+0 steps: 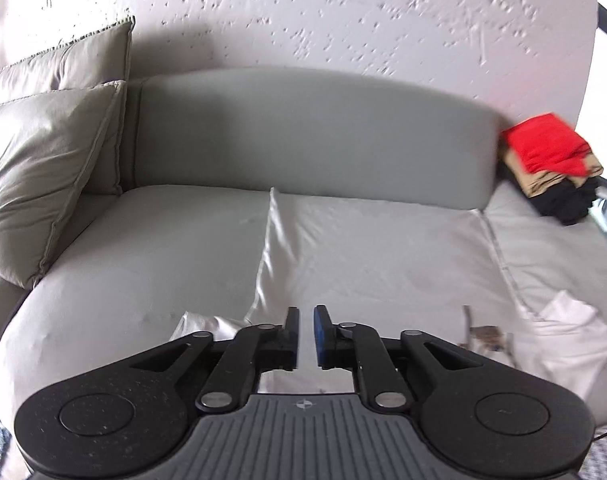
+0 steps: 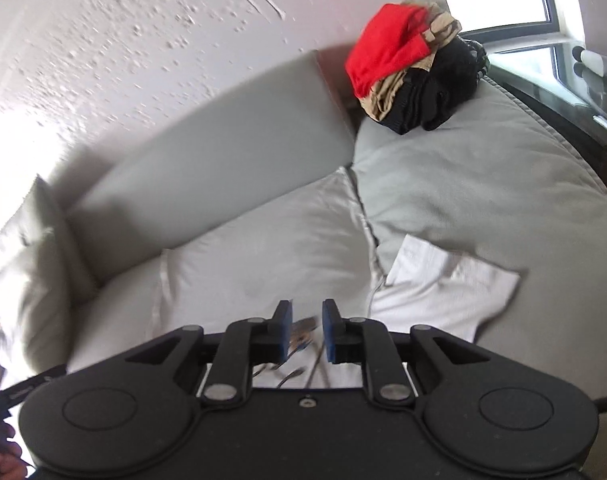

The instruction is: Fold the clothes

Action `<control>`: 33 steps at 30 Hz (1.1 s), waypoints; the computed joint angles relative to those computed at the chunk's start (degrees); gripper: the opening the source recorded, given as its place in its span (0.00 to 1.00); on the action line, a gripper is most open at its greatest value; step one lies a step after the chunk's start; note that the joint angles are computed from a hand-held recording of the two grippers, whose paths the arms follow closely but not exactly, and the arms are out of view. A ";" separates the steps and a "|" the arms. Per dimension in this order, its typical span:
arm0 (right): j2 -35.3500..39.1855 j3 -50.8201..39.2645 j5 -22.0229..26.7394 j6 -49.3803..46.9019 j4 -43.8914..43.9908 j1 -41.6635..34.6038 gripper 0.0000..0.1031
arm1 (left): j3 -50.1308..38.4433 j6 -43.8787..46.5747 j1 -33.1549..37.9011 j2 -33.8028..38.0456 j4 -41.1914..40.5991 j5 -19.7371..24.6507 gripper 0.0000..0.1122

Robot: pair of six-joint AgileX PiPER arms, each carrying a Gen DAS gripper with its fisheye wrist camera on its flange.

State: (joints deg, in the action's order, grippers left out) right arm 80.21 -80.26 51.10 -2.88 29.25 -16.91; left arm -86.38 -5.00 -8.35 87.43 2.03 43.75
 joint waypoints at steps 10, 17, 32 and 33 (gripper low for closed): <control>-5.46 12.98 1.81 -2.31 1.75 0.91 0.29 | 13.40 -10.07 -7.55 -3.23 5.56 2.48 0.21; 2.11 13.82 -2.18 -4.47 -0.54 10.02 0.06 | 11.40 -11.10 -10.30 3.03 6.66 2.63 0.20; -1.55 19.57 1.92 -3.72 -2.27 10.29 0.15 | 18.57 -6.96 -13.69 -2.29 4.61 1.56 0.14; -1.73 19.22 3.52 -4.71 0.17 8.36 0.15 | 18.37 -6.78 -13.69 -2.82 3.65 2.07 0.14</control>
